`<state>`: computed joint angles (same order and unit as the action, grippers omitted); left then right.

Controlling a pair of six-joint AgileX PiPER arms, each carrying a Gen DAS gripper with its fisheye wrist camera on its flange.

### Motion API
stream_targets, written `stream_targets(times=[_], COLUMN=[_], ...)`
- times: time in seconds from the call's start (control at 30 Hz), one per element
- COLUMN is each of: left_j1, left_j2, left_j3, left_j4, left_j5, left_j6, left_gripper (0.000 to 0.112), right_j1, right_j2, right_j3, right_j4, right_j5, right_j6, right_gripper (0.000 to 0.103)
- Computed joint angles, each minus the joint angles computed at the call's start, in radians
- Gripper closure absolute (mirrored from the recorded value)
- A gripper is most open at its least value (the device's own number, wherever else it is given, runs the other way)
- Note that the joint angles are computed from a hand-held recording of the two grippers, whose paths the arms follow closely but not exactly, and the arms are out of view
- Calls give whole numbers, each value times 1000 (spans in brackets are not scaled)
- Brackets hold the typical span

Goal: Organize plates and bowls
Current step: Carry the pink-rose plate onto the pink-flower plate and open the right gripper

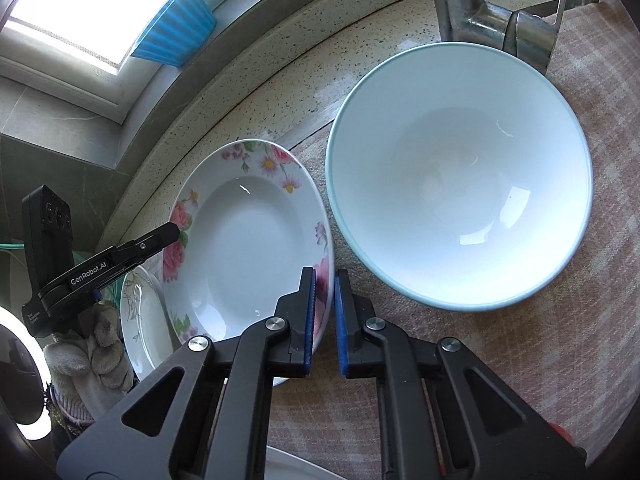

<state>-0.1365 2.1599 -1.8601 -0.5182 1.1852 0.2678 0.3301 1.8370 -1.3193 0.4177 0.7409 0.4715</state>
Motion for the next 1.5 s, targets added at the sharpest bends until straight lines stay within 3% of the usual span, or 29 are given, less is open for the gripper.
stream_targets(times=[0.3,0.73,1.5], left_j1=[-10,17,90], left_j2=[-35,-107,-399], left_j3=[59,142,455], left_j4=[10,-19,-80], left_j5=[-42,-49,-81], left_j6=[17,32,93], left_gripper=[101,101,101], right_j1=[18,20,113], right_j2=[-7,-39,-271], right_j3=[-10,10,161], right_j4=[-50,-1,19], right_j5=[13,9,8], right_j6=[24,-10,6], right_gripper=[94,94,94])
